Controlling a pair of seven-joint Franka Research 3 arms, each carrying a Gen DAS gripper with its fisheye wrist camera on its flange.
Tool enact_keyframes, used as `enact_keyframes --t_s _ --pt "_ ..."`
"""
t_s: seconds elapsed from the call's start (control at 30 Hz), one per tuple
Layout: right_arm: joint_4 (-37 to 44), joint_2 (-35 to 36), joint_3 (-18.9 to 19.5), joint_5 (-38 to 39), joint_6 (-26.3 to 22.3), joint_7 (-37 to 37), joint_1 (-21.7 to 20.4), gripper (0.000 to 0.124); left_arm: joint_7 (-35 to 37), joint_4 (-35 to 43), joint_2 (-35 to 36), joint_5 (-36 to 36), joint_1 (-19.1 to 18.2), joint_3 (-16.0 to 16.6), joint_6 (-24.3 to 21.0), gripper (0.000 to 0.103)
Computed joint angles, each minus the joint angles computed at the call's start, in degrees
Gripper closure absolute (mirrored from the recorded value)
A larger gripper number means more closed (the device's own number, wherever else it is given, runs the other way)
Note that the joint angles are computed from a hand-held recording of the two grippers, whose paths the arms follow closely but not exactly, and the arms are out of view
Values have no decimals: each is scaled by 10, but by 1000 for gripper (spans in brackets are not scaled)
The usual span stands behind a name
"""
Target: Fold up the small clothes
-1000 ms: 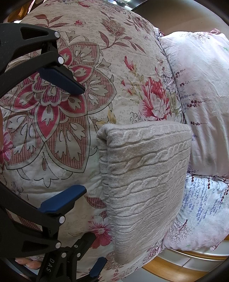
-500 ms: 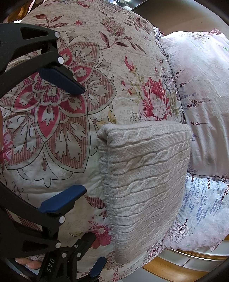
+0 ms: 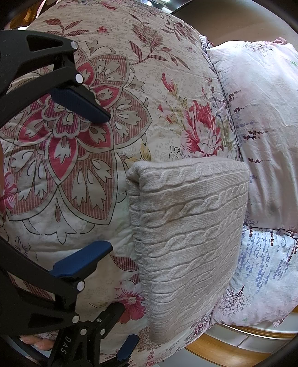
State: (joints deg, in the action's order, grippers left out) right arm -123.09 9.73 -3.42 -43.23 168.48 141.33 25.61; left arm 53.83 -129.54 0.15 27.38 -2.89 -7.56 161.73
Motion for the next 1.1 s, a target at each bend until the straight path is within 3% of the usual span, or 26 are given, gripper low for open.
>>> enact_keyframes --t_s 1.1 --pt "0 0 -2 4 2 -6 1 22 15 1 1 -14 0 0 -4 2"
